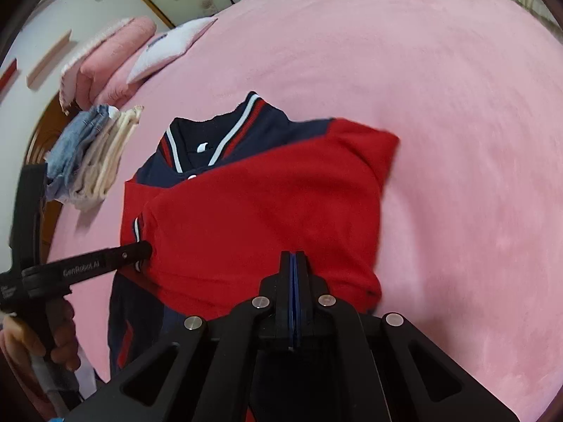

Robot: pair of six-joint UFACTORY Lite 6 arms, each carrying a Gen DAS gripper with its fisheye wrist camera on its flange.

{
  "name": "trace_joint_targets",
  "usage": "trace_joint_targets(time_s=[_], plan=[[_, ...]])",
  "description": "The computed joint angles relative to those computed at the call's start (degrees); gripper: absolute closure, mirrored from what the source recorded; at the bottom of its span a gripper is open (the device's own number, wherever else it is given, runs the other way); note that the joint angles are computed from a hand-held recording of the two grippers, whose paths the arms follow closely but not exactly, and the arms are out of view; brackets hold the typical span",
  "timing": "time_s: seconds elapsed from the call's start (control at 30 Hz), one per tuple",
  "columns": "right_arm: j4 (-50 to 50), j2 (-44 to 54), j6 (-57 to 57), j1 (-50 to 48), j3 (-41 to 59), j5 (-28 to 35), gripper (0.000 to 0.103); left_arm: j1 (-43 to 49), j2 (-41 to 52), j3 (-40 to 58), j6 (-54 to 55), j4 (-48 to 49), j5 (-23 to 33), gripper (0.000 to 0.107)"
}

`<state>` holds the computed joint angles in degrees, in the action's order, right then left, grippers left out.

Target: Fold large clothes

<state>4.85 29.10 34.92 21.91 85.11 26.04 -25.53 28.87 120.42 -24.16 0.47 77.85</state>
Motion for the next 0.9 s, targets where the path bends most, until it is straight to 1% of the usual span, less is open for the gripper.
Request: trace_joint_targets(time_s=[0.03,0.1,0.17,0.2,0.23,0.27,0.3,0.37,0.4,0.43,0.5,0.57,0.6,0.67,0.7,0.73,0.77,0.83,0.9], plan=[[-1.8,-1.8,1.5,-0.3,-2.2,-0.2,0.103,-0.1,-0.4,-0.2,0.0,0.0,0.1,0.076],[-8.8,-5.2,9.0,0.7,-6.3,0.0,0.103,-0.4,-0.9,0.3,-0.6,1.6,1.1,0.076],[-12.4,-8.9,14.3,1.3,-10.0,0.0,0.103,-0.6,-2.6,-0.5,-1.0,3.2,1.6,0.076],[-16.2,-11.7,18.9,2.4,-12.0,2.1,0.101,-0.4,-4.5,-2.3,-1.4,3.3,1.2,0.076],[-19.6,-12.3,22.7,3.3,-11.6,5.2,0.099,0.0,-6.8,-4.6,-1.8,3.0,0.4,0.076],[-20.6,-13.7,24.0,3.9,-12.0,7.1,0.099,0.1,-9.5,-7.4,-2.3,2.8,-0.5,0.076],[-19.9,-15.6,24.0,4.1,-13.3,7.5,0.099,0.8,-12.1,-10.4,-2.0,2.5,-1.7,0.076],[-20.0,-19.6,28.0,5.5,-16.8,7.7,0.096,1.9,-17.2,-15.4,-1.7,2.2,-2.6,0.076],[-20.4,-21.5,30.2,6.5,-18.3,8.1,0.088,2.4,-20.0,-18.1,-1.0,2.0,-2.4,0.076],[-21.6,-24.2,33.5,8.2,-20.6,8.6,0.078,3.7,-21.4,-19.9,0.6,1.7,-2.7,0.076],[-27.0,-27.9,42.7,13.8,-23.1,11.4,0.068,5.8,-26.3,-24.4,4.2,1.0,-2.1,0.074],[-30.8,-31.3,50.3,20.2,-24.0,17.6,0.066,6.9,-32.1,-28.5,7.0,1.1,-0.8,0.059],[-31.6,-32.2,53.7,23.4,-24.2,20.0,0.066,7.8,-34.0,-29.4,8.4,1.1,-0.2,0.057],[-33.4,-33.7,62.1,30.1,-24.5,23.5,0.06,9.9,-39.8,-32.1,11.5,0.6,1.5,0.055],[-34.1,-34.2,65.2,32.8,-24.3,24.9,0.055,10.9,-41.4,-33.1,12.9,0.0,1.9,0.054],[-35.2,-34.8,69.4,36.3,-24.2,26.8,0.047,12.4,-44.2,-34.3,14.9,-0.7,3.3,0.052],[-36.4,-34.7,74.3,40.6,-23.5,29.6,0.043,13.5,-46.3,-35.1,16.3,-1.1,4.7,0.049],[-37.1,-33.4,80.1,46.9,-21.3,34.1,0.033,15.3,-49.8,-36.3,18.3,-1.6,7.1,0.044],[-36.2,-32.1,84.4,52.7,-18.8,38.0,0.029,19.0,-54.2,-38.0,22.0,-3.2,10.1,0.04]])
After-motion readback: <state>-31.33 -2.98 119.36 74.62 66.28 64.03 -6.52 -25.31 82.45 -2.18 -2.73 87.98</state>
